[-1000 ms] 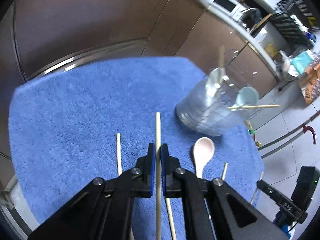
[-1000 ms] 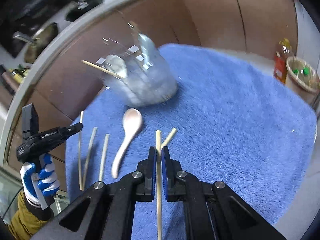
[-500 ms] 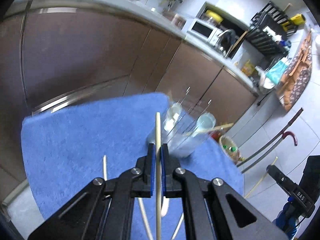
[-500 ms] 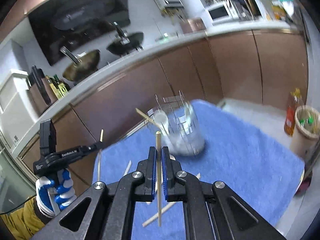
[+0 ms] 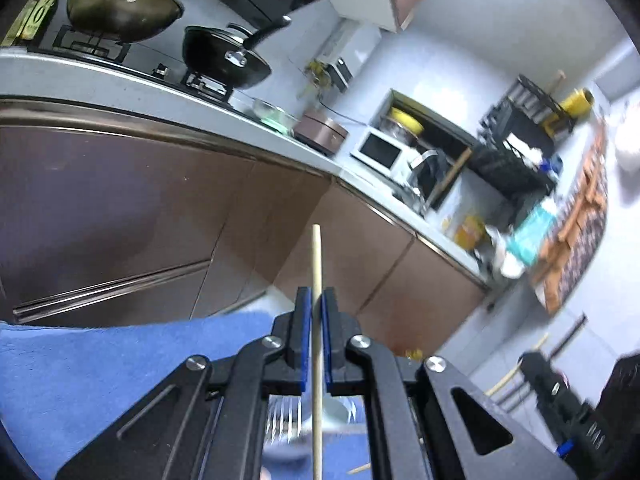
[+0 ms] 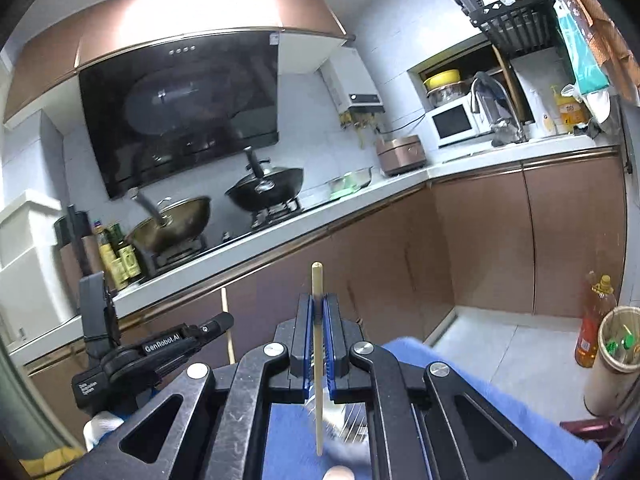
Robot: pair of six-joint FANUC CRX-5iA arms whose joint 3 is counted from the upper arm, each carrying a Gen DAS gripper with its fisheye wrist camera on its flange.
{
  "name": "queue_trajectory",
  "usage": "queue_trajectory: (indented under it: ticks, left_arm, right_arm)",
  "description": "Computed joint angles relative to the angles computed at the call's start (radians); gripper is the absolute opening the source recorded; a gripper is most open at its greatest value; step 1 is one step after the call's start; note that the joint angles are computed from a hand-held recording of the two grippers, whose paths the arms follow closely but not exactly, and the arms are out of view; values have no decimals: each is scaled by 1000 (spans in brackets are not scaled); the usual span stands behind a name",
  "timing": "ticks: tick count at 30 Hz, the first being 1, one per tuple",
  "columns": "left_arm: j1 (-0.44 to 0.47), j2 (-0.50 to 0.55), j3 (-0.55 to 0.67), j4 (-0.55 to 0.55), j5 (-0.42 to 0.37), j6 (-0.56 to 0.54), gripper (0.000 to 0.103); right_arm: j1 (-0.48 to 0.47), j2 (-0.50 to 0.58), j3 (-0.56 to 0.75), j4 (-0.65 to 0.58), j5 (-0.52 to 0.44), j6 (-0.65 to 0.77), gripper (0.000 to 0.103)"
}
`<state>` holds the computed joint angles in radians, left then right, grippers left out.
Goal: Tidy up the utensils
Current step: 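Lift the chopstick toward the holder with the left tool while the right tool carries its chopstick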
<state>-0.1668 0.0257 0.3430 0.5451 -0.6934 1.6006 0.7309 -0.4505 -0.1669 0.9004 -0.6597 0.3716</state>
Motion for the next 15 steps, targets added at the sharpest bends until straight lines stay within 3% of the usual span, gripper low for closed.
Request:
queue_trajectory:
  ticks: [3, 7, 15]
  left_arm:
    - [-33, 65, 98, -160, 27, 133, 5]
    - [-86, 160, 230, -377, 8, 265, 5]
    - [-147, 190, 195, -596, 89, 390, 5]
  right_arm:
    - [-68, 42, -8, 14, 52, -10, 6]
    - [-120, 86, -26, 27, 86, -5, 6]
    - [-138, 128, -91, 61, 94, -11, 6]
